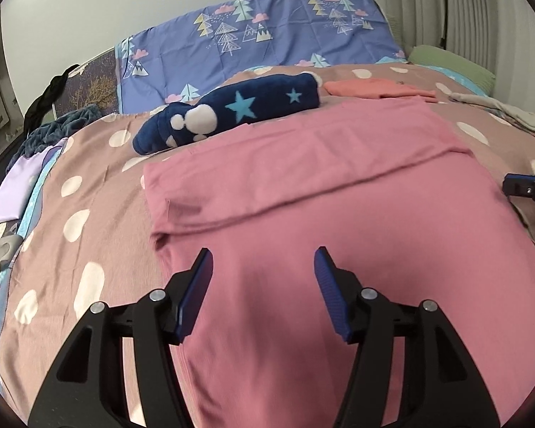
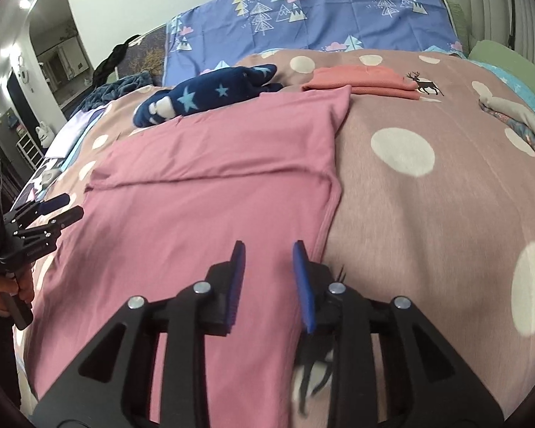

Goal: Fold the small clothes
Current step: 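Grasp the pink shirt hem with the left tool and lift it toward the collar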

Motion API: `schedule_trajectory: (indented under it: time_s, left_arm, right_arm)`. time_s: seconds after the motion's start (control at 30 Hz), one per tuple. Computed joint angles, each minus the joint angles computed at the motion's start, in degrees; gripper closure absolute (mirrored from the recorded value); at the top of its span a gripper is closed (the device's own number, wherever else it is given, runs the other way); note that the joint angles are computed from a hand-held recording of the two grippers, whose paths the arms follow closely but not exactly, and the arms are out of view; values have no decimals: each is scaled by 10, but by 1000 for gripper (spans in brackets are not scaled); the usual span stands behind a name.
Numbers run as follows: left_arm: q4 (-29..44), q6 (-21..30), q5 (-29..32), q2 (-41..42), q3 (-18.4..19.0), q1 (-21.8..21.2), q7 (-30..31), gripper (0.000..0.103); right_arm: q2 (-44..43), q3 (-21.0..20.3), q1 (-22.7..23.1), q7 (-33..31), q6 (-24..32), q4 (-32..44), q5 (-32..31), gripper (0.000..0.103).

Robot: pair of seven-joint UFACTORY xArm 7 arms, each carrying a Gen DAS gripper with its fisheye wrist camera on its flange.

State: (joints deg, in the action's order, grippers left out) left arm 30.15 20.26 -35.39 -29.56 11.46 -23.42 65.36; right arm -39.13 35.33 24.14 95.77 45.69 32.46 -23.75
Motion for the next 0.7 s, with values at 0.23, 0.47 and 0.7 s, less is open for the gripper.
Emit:
schedule_trajectory:
  time_s: [0.23, 0.47, 0.7]
  left_arm:
    - [-54, 74, 56, -27, 13, 60, 3, 37]
    - [-37, 192, 30, -75, 62, 135, 24, 38]
    - [-6, 387, 46, -61, 127, 202, 111, 38]
  right_arm:
    - [67, 22, 32, 4, 42, 21, 10, 73]
    - [40, 28, 81, 53, 86, 26, 24, 64]
    - [-17, 54, 127, 124, 81, -10, 60, 64]
